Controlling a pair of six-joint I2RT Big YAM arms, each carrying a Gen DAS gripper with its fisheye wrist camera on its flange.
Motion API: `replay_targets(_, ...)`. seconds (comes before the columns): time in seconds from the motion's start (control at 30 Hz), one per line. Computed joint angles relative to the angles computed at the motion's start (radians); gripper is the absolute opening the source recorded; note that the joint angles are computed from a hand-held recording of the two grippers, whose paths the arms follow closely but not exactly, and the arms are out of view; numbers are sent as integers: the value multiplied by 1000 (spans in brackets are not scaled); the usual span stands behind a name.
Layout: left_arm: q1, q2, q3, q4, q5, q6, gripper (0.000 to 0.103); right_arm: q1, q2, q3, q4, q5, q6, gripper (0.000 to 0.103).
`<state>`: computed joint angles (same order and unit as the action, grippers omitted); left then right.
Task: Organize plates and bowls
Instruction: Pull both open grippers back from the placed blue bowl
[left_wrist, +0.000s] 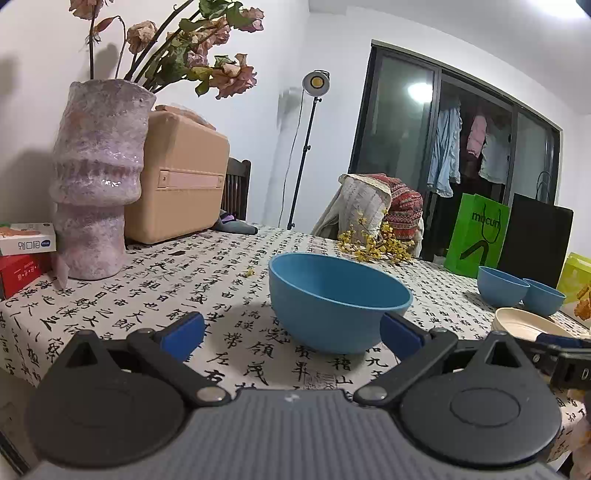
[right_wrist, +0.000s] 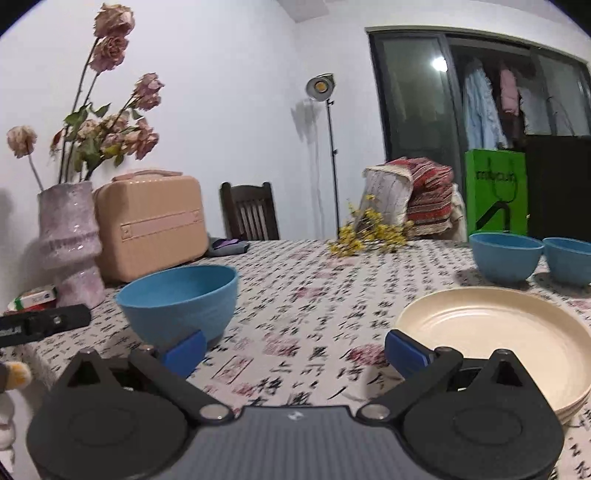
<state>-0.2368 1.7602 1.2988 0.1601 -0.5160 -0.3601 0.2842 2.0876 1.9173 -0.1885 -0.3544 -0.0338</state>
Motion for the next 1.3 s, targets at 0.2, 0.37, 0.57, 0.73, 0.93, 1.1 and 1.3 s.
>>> replay_targets(0.2,-13,-4,-5,-2,0,21,103,3,-11,-27,7,-14,-18,103)
replay_targets(0.37,-28,-8,-10,3,-19,42,103,0,-28,-58,22,-21,-13,103)
replay_targets(0.57,-53,-10,-5,33,-11,100,103,-8,-54,-96,24,-3,-28,103)
replay_targets(0.73,-67,2,24,57,18,132,103,-25,-80,-130,53,23,-17,103)
replay_targets(0.93,-87,45,101,62,86,174,103,-56,-96,-142,87,62,23,103)
replay_targets(1.1,-104,114,220,11,138,211,103,-89,-81,-113,97,73,51,103)
replay_targets(1.3,-126,224,415,-102,124,201,103,-134,-8,29,47,37,51,103)
